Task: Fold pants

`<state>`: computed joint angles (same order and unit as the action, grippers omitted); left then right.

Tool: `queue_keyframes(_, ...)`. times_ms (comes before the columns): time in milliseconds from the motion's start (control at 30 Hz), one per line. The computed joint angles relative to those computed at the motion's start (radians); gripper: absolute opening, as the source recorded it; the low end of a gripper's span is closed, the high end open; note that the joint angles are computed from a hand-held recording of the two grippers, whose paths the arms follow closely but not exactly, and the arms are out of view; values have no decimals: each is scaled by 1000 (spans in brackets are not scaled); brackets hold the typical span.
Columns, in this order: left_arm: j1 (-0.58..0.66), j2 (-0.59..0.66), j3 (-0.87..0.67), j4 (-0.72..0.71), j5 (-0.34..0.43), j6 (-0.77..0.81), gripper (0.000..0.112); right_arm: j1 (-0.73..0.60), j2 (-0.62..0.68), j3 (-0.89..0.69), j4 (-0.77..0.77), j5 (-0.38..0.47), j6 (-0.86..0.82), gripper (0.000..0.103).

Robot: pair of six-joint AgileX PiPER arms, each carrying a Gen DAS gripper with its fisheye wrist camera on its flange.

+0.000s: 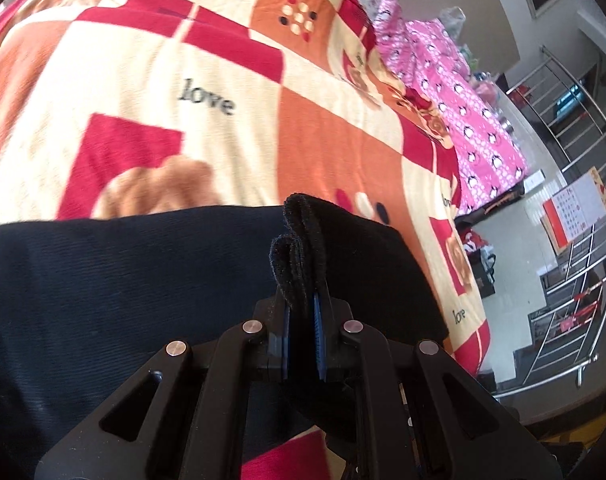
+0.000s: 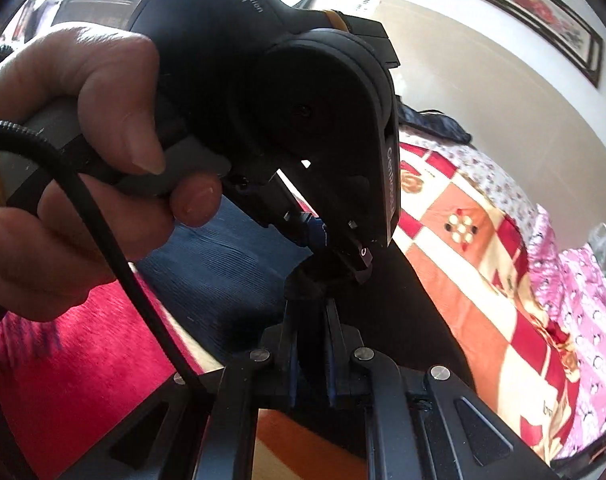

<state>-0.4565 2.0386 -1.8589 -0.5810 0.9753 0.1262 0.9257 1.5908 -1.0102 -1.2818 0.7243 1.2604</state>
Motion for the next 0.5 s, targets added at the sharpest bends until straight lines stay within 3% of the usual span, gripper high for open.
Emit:
queue_keyframes(167,5,18,9,58,8,-51,14,-16,57,-44,78,-18,-97,10)
queue_keyframes(233,14,18,12,38,5,-54,16,-31,43,-40,114,-35,-125,17)
queue_keyframes(433,3,-100,104,143,-130,-176,17,28,-204,172,1,-82,63,43)
queue_keyframes(500,-17,-147,139,109,-173,-147,17,59,-296,255,-24,-77,94,43)
